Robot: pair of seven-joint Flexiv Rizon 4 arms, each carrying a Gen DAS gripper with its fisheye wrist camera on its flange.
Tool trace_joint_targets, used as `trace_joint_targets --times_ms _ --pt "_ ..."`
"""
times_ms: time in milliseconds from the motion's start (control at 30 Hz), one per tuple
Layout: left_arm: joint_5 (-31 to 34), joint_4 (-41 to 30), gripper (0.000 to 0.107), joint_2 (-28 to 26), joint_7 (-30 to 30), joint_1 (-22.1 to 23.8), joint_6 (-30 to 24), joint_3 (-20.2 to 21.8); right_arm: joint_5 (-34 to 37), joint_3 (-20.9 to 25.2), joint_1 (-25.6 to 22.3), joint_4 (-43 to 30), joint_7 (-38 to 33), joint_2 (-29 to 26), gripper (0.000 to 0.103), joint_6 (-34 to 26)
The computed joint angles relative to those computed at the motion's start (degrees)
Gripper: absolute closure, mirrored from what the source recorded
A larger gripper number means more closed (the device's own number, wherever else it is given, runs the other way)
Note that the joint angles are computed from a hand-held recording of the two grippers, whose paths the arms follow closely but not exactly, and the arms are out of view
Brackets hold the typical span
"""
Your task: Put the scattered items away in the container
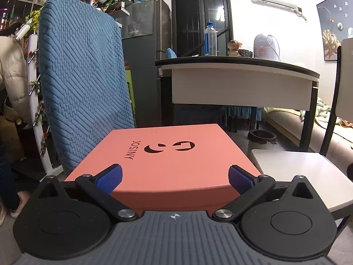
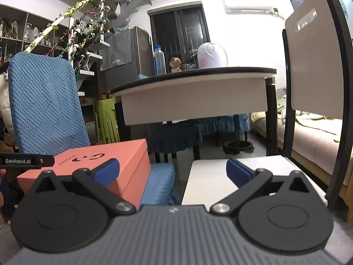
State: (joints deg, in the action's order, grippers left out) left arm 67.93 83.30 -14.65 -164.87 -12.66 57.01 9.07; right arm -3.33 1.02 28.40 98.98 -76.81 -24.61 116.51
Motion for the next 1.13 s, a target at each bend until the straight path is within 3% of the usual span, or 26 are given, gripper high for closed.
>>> trace_joint_targets --times_ms 1133 --pt "2.82 2.87 0.004 1.94 -1.89 1.6 3.68 -0.42 11.74 -12.76 13.72 -0.83 -6.97 2.37 0.0 -4.84"
